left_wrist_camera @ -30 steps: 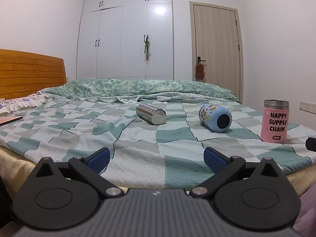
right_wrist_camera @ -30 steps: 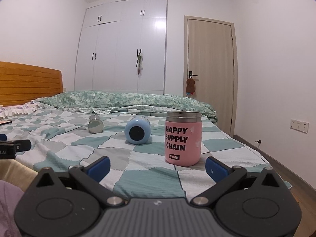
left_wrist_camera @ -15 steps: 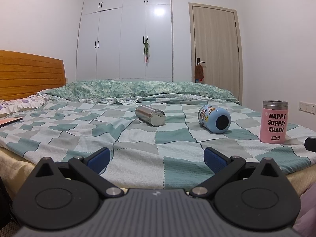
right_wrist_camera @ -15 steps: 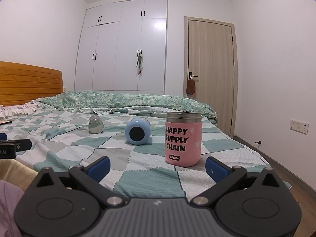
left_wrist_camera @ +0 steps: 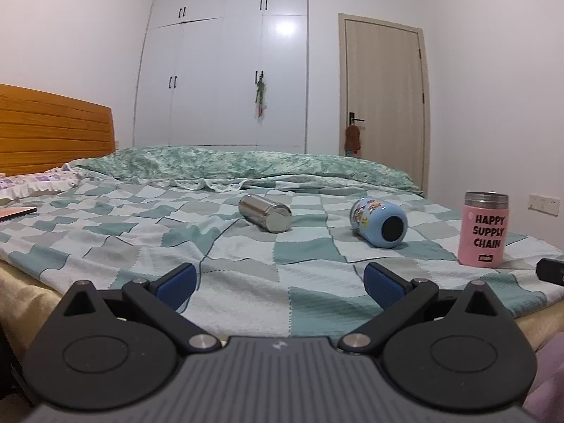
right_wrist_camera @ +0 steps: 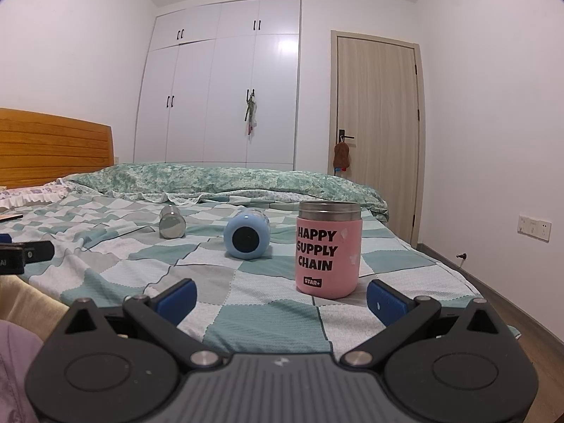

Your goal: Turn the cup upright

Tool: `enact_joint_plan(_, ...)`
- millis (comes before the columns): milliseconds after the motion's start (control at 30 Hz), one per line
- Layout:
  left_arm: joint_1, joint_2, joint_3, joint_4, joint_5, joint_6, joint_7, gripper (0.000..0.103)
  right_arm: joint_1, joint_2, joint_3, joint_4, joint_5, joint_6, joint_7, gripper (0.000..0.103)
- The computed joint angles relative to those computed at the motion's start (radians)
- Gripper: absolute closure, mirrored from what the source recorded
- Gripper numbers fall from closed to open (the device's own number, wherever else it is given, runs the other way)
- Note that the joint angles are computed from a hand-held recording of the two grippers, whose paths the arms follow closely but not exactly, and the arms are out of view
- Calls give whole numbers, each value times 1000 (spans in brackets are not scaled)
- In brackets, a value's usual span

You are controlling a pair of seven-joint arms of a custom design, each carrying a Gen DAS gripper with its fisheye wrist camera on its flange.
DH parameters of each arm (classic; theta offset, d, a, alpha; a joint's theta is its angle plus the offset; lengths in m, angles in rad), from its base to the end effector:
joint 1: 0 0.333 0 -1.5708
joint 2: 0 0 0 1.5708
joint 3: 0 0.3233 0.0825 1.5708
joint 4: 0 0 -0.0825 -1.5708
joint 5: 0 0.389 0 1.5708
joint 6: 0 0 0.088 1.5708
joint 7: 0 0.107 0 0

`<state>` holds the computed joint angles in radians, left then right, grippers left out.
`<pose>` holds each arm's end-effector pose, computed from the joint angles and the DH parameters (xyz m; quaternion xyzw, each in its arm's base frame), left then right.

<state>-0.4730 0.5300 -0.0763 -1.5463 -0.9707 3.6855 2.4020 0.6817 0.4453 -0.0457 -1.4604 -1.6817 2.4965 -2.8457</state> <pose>0.6514 -0.2565 0.4929 -0.5217 0.5610 -0.4814 0.4258 0.5868 0.4487 0.4933 -0.5428 0.5470 -0.4572 0.4440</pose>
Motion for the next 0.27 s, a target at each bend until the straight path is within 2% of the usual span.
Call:
enact_joint_plan(167, 21, -9, -14, -24, 51, -4, -57, 0, 1, -1, 0, -1, 0, -1, -1, 0)
enact_joint_plan(267, 3, -7, 4, -21, 39, 6, -48, 0, 0, -1, 0, -1, 0, 0, -2, 0)
